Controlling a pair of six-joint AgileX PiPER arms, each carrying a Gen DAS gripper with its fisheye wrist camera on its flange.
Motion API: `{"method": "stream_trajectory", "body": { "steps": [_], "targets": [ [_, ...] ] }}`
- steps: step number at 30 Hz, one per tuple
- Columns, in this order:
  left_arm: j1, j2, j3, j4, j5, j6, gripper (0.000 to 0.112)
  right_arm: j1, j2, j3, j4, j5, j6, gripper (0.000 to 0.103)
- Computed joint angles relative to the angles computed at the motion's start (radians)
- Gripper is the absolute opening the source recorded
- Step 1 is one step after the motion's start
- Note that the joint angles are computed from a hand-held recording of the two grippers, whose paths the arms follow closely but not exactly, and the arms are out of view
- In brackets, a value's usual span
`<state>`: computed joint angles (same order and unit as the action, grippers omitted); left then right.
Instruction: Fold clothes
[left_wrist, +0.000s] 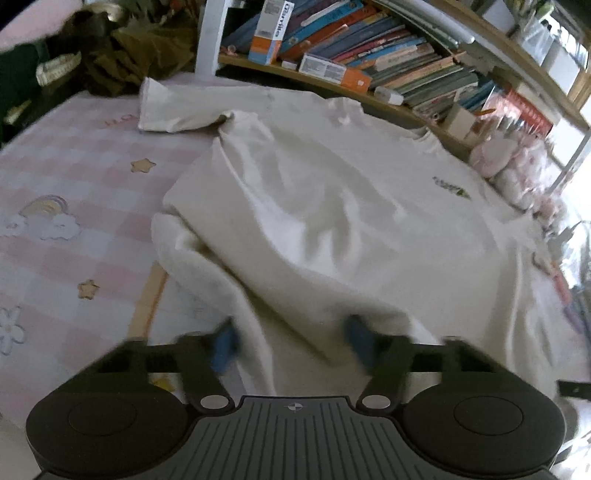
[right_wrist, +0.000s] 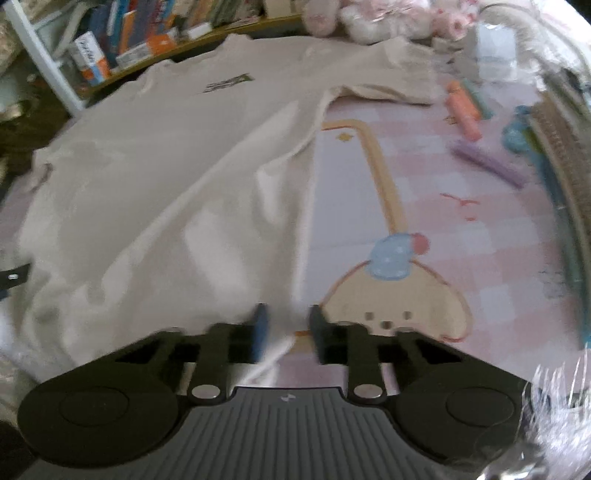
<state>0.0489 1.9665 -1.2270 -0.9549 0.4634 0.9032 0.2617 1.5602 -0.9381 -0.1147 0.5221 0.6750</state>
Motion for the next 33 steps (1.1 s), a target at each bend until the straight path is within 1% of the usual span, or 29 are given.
{"method": "stream_trajectory", "body": {
  "steps": [1, 2, 3, 5, 7, 10, 11, 12, 13, 14, 15, 16, 17, 18, 19, 20, 21, 22, 23, 24, 25, 26, 28, 31, 33],
  "targets": [
    [0.006, 0.01, -0.02, 0.002, 0.032, -0.017, 0.021, -0.01, 0.002, -0.008, 0.051, -0.003, -0.057, 0.009],
    [0.015, 0.02, -0.041, -0.001, 0.07, -0.033, 0.012, -0.02, 0.004, -0.016, 0.103, -0.005, -0.114, 0.005],
    [0.026, 0.028, -0.06, -0.018, 0.111, -0.036, 0.008, -0.029, 0.003, -0.023, 0.148, -0.007, -0.169, 0.005],
    [0.035, 0.022, -0.081, -0.085, 0.151, -0.001, 0.006, -0.058, -0.009, -0.036, 0.278, -0.031, -0.3, 0.004],
    [0.037, 0.016, -0.109, -0.157, 0.182, 0.039, 0.006, -0.102, -0.018, -0.052, 0.464, -0.062, -0.467, 0.004],
    [0.005, 0.047, -0.206, -0.241, 0.18, 0.091, 0.006, -0.158, 0.018, -0.135, 0.679, -0.089, -0.654, 0.004],
    [-0.008, 0.077, -0.259, -0.256, 0.166, 0.086, 0.006, -0.169, 0.053, -0.193, 0.705, -0.088, -0.68, 0.004],
    [-0.023, 0.11, -0.327, -0.238, 0.155, 0.04, 0.006, -0.184, 0.092, -0.245, 0.716, -0.095, -0.707, 0.004],
    [-0.039, 0.152, -0.407, -0.184, 0.134, -0.046, 0.006, -0.197, 0.133, -0.302, 0.706, -0.1, -0.712, 0.004],
    [-0.055, 0.206, -0.493, -0.121, 0.106, -0.146, 0.006, -0.211, 0.183, -0.363, 0.656, -0.117, -0.688, 0.004],
    [-0.067, 0.262, -0.582, -0.056, 0.086, -0.246, 0.006, -0.223, 0.23, -0.418, 0.572, -0.133, -0.624, 0.004],
    [-0.078, 0.323, -0.678, 0.011, 0.072, -0.346, 0.007, -0.236, 0.289, -0.485, 0.472, -0.133, -0.524, 0.004],
    [-0.079, 0.388, -0.778, 0.092, 0.093, -0.446, 0.008, -0.255, 0.357, -0.569, 0.372, -0.1, -0.424, 0.004],
    [-0.083, 0.447, -0.877, 0.192, 0.123, -0.546, 0.013, -0.268, 0.422, -0.657, 0.275, -0.046, -0.332, 0.004],
    [-0.089, 0.503, -0.977, 0.292, 0.159, -0.646, 0.013, -0.279, 0.476, -0.728, 0.217, 0.001, -0.281, 0.004],
    [-0.094, 0.544, -1.069, 0.392, 0.21, -0.742, 0.014, -0.293, 0.523, -0.789, 0.196, 0.042, -0.269, 0.004],
    [-0.107, 0.564, -1.121, 0.492, 0.237, -0.821, 0.017, -0.309, 0.55, -0.821, 0.211, 0.069, -0.298, 0.006],
    [-0.119, 0.57, -1.133, 0.559, 0.226, -0.863, 0.026, -0.319, 0.571, -0.848, 0.21, 0.095, -0.307, 0.01],
    [-0.114, 0.55, -1.105, 0.586, 0.223, -0.868, 0.031, -0.329, 0.573, -0.847, 0.215, 0.097, -0.32, 0.013],
    [-0.105, 0.512, -1.036, 0.574, 0.199, -0.838, 0.041, -0.34, 0.566, -0.827, 0.242, 0.082, -0.349, 0.018],
    [-0.098, 0.461, -0.936, 0.545, 0.142, -0.792, 0.051, -0.354, 0.55, -0.793, 0.28, 0.062, -0.38, 0.029],
    [-0.091, 0.418, -0.85, 0.515, 0.092, -0.746, 0.054, -0.363, 0.538, -0.771, 0.305, 0.052, -0.397, 0.033],
    [-0.075, 0.341, -0.702, 0.446, 0.007, -0.645, 0.055, -0.381, 0.516, -0.724, 0.369, 0.036, -0.462, 0.033],
    [-0.075, 0.284, -0.596, 0.478, -0.031, -0.623, 0.055, -0.403, 0.479, -0.652, 0.484, 0.024, -0.559, 0.035],
    [-0.082, 0.253, -0.543, 0.509, -0.045, -0.618, 0.055, -0.419, 0.46, -0.622, 0.569, 0.034, -0.62, 0.039]
  ]
}}
